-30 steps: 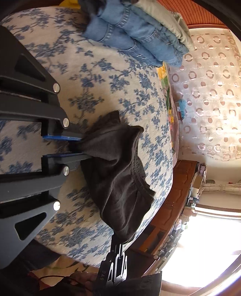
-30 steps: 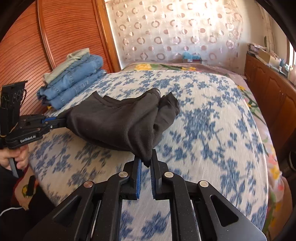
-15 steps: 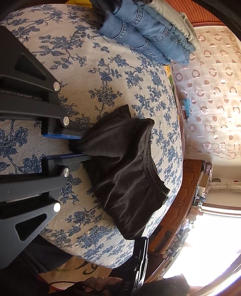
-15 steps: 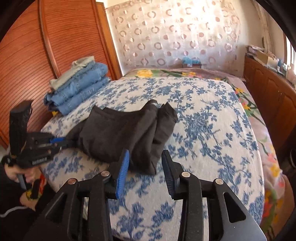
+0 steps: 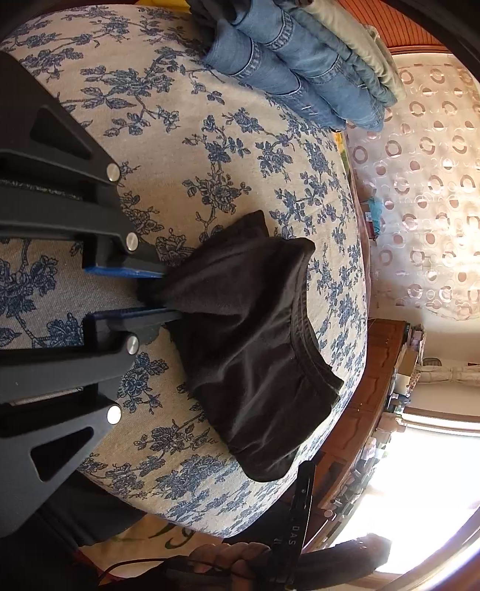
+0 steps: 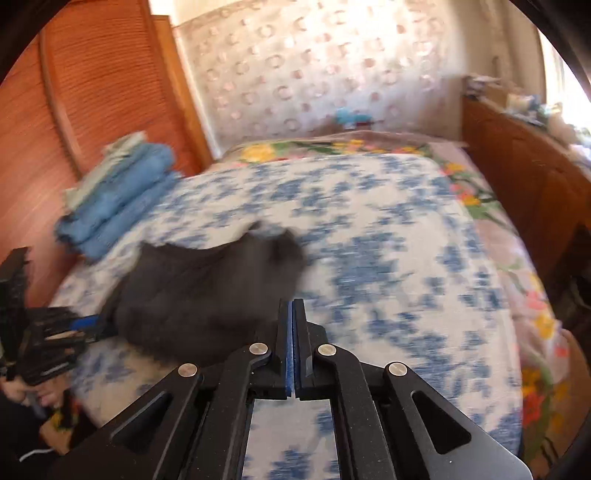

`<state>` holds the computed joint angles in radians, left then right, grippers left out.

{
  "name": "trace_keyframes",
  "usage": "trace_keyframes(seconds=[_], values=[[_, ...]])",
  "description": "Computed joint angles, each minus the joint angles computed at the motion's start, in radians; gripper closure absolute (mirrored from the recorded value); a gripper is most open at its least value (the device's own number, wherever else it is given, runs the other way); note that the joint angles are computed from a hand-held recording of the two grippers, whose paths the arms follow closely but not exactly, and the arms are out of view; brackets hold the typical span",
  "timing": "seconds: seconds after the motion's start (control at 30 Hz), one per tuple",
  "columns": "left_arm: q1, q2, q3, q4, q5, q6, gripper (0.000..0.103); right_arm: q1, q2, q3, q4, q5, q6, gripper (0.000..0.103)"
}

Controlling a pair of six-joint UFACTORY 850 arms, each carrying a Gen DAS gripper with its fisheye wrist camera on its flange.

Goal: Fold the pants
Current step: 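Pinch the folded pants edge with the right gripper while the left gripper repositions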

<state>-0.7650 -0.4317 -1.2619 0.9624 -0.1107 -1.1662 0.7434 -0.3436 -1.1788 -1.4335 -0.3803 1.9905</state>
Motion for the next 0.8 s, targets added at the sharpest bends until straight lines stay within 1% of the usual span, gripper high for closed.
trace_keyframes(seconds=[0.03, 0.13, 0.17, 0.23, 0.3, 0.33, 0.43, 0.47, 0.5, 0.57, 0.63, 0.67, 0.7, 0.77, 0.8], values=[[0.001, 0.001, 0.001, -0.009, 0.001, 0.008, 0.092, 0.000, 0.004, 0.006, -0.004, -0.024, 0.011, 0.103], [-0.005, -0.001, -0.004, 0.028, -0.015, -0.027, 0.091, -0.021, 0.027, 0.038, -0.047, 0.017, 0.081, 0.103], [-0.007, -0.002, -0.005, 0.037, -0.020, -0.037, 0.091, -0.017, 0.031, 0.041, -0.061, 0.005, 0.084, 0.103], [-0.006, 0.000, -0.006, 0.004, -0.016, -0.013, 0.089, -0.010, 0.038, 0.044, -0.083, 0.003, 0.091, 0.103], [-0.004, 0.003, -0.007, -0.032, -0.017, 0.014, 0.084, -0.004, 0.040, 0.042, -0.120, 0.011, 0.112, 0.103], [-0.004, 0.007, -0.006, -0.019, -0.020, 0.001, 0.082, 0.000, 0.036, 0.036, -0.116, 0.007, 0.101, 0.103], [-0.007, 0.027, 0.006, 0.137, -0.025, -0.144, 0.069, 0.009, 0.025, 0.017, -0.126, 0.015, 0.091, 0.103], [-0.009, 0.036, 0.010, 0.209, -0.032, -0.211, 0.062, 0.011, 0.020, 0.011, -0.127, 0.015, 0.089, 0.103], [-0.010, 0.043, 0.012, 0.255, -0.038, -0.256, 0.060, 0.013, 0.015, 0.004, -0.130, 0.018, 0.087, 0.103], [-0.006, 0.050, 0.010, 0.243, -0.037, -0.241, 0.059, 0.015, 0.003, -0.010, -0.131, 0.026, 0.078, 0.102], [-0.002, 0.050, 0.002, 0.215, -0.034, -0.210, 0.054, 0.017, -0.010, -0.025, -0.129, 0.028, 0.064, 0.096], [0.001, 0.049, -0.004, 0.184, -0.031, -0.176, 0.051, 0.017, -0.016, -0.032, -0.123, 0.027, 0.051, 0.089], [0.001, 0.047, -0.010, 0.191, -0.032, -0.183, 0.045, 0.018, -0.022, -0.040, -0.110, 0.026, 0.033, 0.082], [0.003, 0.041, -0.021, 0.252, -0.033, -0.245, 0.036, 0.018, -0.041, -0.061, -0.084, 0.025, -0.005, 0.078], [0.005, 0.037, -0.028, 0.273, -0.032, -0.265, 0.036, 0.018, -0.048, -0.070, -0.072, 0.021, -0.022, 0.074]])
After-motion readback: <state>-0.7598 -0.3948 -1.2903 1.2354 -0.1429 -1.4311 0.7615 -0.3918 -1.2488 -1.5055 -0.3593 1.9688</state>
